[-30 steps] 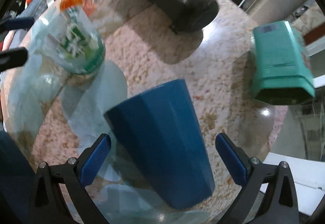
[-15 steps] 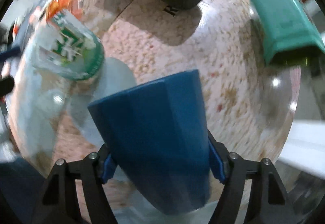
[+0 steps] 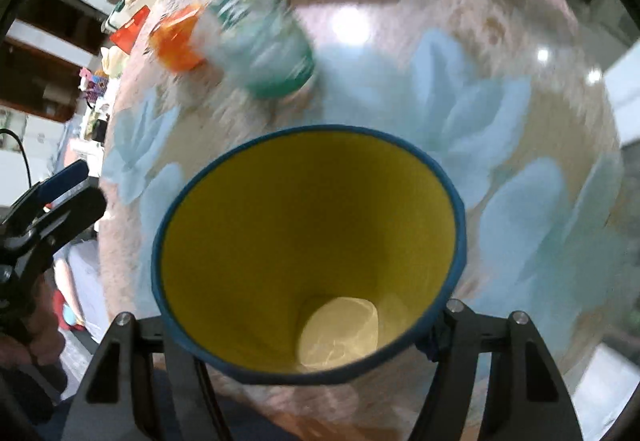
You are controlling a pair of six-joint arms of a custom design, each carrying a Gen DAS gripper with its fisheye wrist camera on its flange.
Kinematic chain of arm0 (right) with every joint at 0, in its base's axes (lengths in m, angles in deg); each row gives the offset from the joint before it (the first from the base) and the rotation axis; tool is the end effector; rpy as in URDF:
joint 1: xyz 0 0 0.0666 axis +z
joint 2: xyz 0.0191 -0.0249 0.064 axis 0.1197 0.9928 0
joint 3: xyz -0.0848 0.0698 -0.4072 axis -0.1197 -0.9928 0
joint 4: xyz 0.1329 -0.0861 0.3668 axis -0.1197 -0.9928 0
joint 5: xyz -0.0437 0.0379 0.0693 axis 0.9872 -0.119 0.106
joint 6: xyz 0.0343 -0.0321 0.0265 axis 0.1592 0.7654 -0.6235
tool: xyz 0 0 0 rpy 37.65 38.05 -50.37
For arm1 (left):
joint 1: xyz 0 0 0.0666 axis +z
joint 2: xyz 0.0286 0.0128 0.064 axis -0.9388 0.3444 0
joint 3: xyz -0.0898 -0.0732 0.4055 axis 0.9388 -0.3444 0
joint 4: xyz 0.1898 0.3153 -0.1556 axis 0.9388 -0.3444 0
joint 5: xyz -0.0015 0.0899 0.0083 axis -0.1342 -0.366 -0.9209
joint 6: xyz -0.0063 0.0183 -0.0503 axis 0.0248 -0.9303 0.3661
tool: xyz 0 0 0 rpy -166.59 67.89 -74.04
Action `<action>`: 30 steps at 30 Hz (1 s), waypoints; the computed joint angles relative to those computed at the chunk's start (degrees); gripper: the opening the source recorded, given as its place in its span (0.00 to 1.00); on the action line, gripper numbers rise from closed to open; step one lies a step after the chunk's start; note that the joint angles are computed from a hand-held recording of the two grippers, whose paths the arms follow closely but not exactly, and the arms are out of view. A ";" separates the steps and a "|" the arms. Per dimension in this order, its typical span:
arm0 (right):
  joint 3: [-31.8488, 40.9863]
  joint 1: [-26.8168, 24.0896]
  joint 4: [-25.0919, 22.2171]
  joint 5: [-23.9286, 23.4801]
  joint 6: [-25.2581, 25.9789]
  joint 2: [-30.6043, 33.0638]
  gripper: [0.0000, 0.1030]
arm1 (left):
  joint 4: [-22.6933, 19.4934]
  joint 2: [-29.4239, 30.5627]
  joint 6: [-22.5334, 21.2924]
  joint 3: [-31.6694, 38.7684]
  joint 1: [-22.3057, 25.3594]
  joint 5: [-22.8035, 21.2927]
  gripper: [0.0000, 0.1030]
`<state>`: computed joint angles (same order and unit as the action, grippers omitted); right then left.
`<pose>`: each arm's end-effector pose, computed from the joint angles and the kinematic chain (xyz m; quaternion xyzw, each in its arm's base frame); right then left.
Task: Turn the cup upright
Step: 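Lift the blue cup with the right gripper and rotate it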
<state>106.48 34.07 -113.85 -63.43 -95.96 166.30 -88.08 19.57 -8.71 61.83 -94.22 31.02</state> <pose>0.3768 0.2016 0.5033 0.0656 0.9863 0.1468 0.0357 0.4299 -0.2027 0.5723 0.1823 0.9615 -0.1369 0.1538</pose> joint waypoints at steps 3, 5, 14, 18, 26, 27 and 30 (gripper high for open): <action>-1.62 1.01 2.04 -1.27 -4.61 -0.51 0.67 | -0.21 -1.86 -1.27 -2.45 0.83 0.85 0.97; -1.82 1.00 1.76 -1.79 -5.85 -0.97 0.66 | -0.47 -2.92 -1.55 -4.03 1.40 0.75 0.97; 0.80 -1.36 -4.98 0.31 -2.25 -0.66 0.65 | -1.33 -4.56 -0.63 -8.65 3.33 2.43 0.97; 2.42 -1.52 -6.69 2.32 -0.49 0.53 0.66 | -2.63 -4.11 0.22 -9.07 3.99 3.34 0.97; 3.42 -1.92 -7.11 2.56 0.18 0.93 0.88 | -4.42 -3.50 1.23 -8.43 4.41 3.33 0.97; 3.48 -2.41 -7.46 2.83 0.72 0.59 0.92 | -4.52 -3.48 1.78 -8.35 4.31 2.55 0.97; 4.86 -1.57 -7.06 3.27 -0.47 1.36 0.98 | -5.88 -2.98 1.89 -7.75 4.53 3.02 0.97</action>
